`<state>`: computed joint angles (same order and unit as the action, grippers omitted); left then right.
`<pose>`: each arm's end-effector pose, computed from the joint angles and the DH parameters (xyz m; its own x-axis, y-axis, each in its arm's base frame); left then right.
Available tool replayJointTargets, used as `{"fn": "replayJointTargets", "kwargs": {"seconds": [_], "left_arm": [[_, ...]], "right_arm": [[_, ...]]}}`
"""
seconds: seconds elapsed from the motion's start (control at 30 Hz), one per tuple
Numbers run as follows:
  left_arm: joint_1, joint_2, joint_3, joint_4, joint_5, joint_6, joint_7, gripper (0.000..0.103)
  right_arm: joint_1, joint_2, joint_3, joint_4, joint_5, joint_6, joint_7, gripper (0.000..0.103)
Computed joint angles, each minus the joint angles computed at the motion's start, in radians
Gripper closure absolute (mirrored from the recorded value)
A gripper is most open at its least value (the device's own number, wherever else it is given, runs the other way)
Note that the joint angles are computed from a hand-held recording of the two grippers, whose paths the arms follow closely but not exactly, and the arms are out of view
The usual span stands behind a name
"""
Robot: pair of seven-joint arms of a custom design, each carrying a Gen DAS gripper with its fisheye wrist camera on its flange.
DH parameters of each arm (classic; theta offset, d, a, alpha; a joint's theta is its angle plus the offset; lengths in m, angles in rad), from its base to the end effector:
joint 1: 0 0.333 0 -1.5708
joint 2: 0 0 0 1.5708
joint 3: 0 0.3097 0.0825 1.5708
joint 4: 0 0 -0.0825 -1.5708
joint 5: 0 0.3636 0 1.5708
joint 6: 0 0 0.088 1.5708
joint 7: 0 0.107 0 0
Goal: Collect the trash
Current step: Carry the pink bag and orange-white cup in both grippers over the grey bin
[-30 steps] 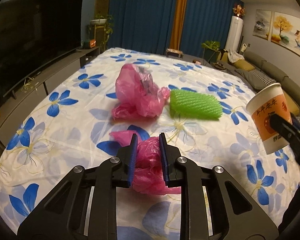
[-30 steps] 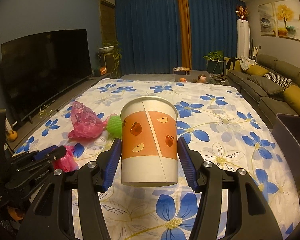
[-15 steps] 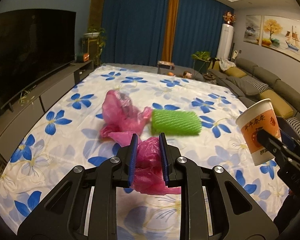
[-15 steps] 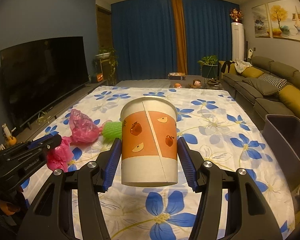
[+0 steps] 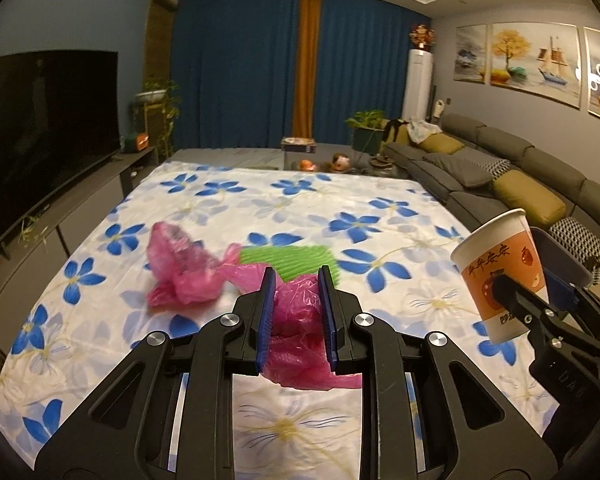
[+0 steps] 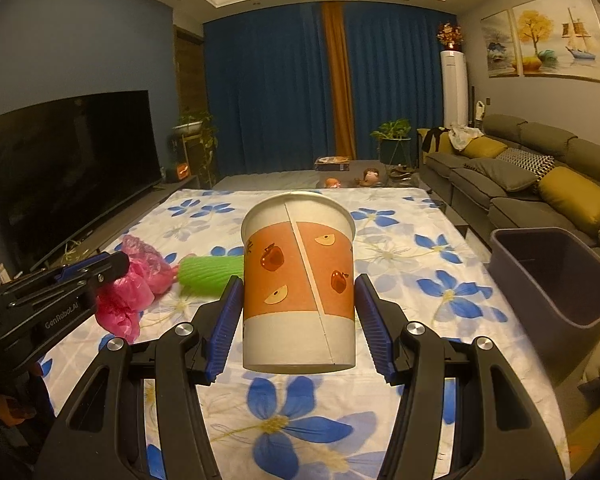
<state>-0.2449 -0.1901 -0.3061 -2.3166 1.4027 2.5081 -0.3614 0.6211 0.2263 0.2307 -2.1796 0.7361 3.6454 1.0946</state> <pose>0.4149 -0.2688 0.4542 0.2592 -0.9636 0.0658 -0.4502 -0.1809 -0.8744 0.4394 0.3584 0.4268 0.4472 -0.8903 -0.0864 -0.4122 -0.1193 -0.9033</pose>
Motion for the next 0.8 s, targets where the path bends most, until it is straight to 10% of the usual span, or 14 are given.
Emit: {"fn": "replayJointTargets", "kwargs": {"seconds": [0.8], "left_arm": [[-0.136,0.284,0.027,0.345,0.089,-0.034,0.087,0.082]], "right_arm": [[-0.092,-0.117,-0.039,-0.145,-0.024,0.077,0.046,0.047]]}}
